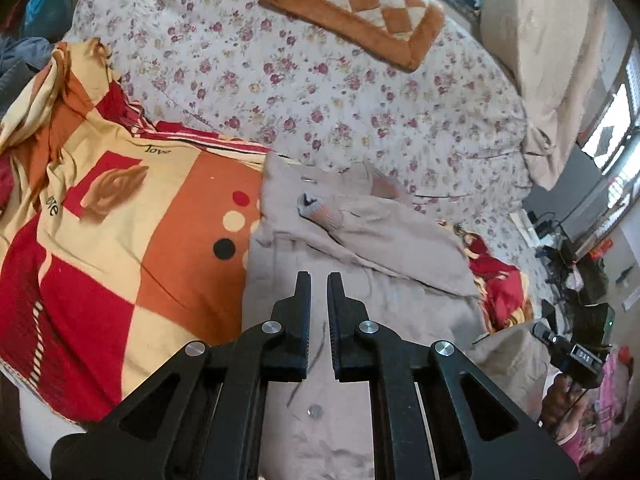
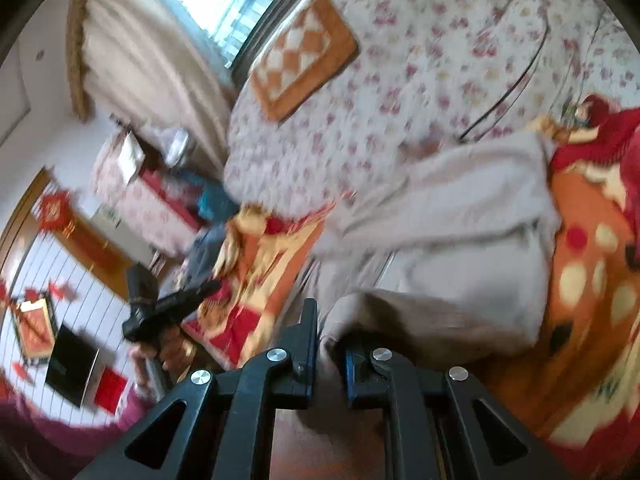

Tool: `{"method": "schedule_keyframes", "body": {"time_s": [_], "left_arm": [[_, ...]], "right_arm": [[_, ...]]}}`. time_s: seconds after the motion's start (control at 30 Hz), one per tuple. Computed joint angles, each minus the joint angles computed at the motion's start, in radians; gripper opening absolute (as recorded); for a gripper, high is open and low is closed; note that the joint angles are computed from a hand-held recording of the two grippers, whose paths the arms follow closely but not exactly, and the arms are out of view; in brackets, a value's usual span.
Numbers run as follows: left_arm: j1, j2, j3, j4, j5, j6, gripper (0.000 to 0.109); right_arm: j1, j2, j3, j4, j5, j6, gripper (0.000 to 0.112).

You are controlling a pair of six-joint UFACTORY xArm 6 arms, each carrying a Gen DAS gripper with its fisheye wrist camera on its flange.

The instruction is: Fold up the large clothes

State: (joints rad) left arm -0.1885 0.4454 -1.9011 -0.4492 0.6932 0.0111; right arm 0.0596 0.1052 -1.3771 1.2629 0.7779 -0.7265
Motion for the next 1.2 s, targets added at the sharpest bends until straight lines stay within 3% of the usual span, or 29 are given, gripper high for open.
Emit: {"method": "schedule_keyframes", "body": {"time_s": [0.1, 0.13, 0.17, 0.23, 0.47, 0.63, 0.73, 0.83, 0.9, 0.93, 0.97, 1.03, 1.13, 1.2], "left_arm": [[0.007, -0.005, 0.021, -0.055, 0.058, 0.047, 0.01], [0.01, -0.01, 0.036, -0.068, 0.092, 0.047, 0.02], [0.016, -0.019, 0.058, -0.08, 0.131, 0.042, 0.038], [0.019, -0.057, 0.142, -0.099, 0.147, 0.037, 0.059], [0.003, -0.166, 0.351, -0.029, 0.211, 0.012, 0.071], [-0.036, -0.186, 0.424, 0.075, 0.199, -0.057, 0.071], [-0.051, -0.195, 0.454, 0.033, 0.195, -0.006, 0.069], [-0.068, -0.187, 0.44, 0.038, 0.222, 0.038, 0.039], [-0.074, -0.196, 0.45, 0.061, 0.205, 0.039, 0.028], [-0.072, -0.201, 0.454, 0.06, 0.197, 0.042, 0.022], [-0.068, -0.201, 0.452, 0.047, 0.199, 0.046, 0.018], [-0.054, -0.2, 0.44, 0.014, 0.211, 0.059, 0.014], [-0.048, -0.218, 0.434, -0.017, 0.207, 0.103, 0.012], [-0.044, -0.225, 0.419, -0.053, 0.206, 0.136, 0.01]], "right_arm": [[-0.001, 0.056, -0.065, -0.007, 0.012, 0.048, 0.01], [0.0, 0.06, -0.066, -0.016, 0.019, 0.047, 0.01], [-0.002, 0.058, -0.057, -0.042, 0.026, 0.045, 0.01], [-0.009, 0.057, -0.045, -0.061, 0.04, 0.048, 0.01], [-0.034, 0.073, -0.037, -0.043, 0.072, 0.045, 0.01], [-0.037, 0.087, -0.045, -0.039, 0.074, 0.048, 0.01], [-0.041, 0.085, -0.037, -0.041, 0.085, 0.043, 0.01], [-0.046, 0.078, -0.03, -0.065, 0.112, 0.043, 0.01], [-0.051, 0.067, -0.016, -0.095, 0.135, 0.043, 0.015], [-0.051, 0.057, -0.002, -0.123, 0.136, 0.047, 0.023], [-0.048, 0.047, 0.014, -0.143, 0.133, 0.053, 0.036], [-0.047, 0.034, 0.043, -0.167, 0.141, 0.066, 0.045], [-0.035, 0.028, 0.076, -0.225, 0.165, 0.09, 0.045], [-0.021, 0.021, 0.095, -0.253, 0.169, 0.087, 0.03]]}}
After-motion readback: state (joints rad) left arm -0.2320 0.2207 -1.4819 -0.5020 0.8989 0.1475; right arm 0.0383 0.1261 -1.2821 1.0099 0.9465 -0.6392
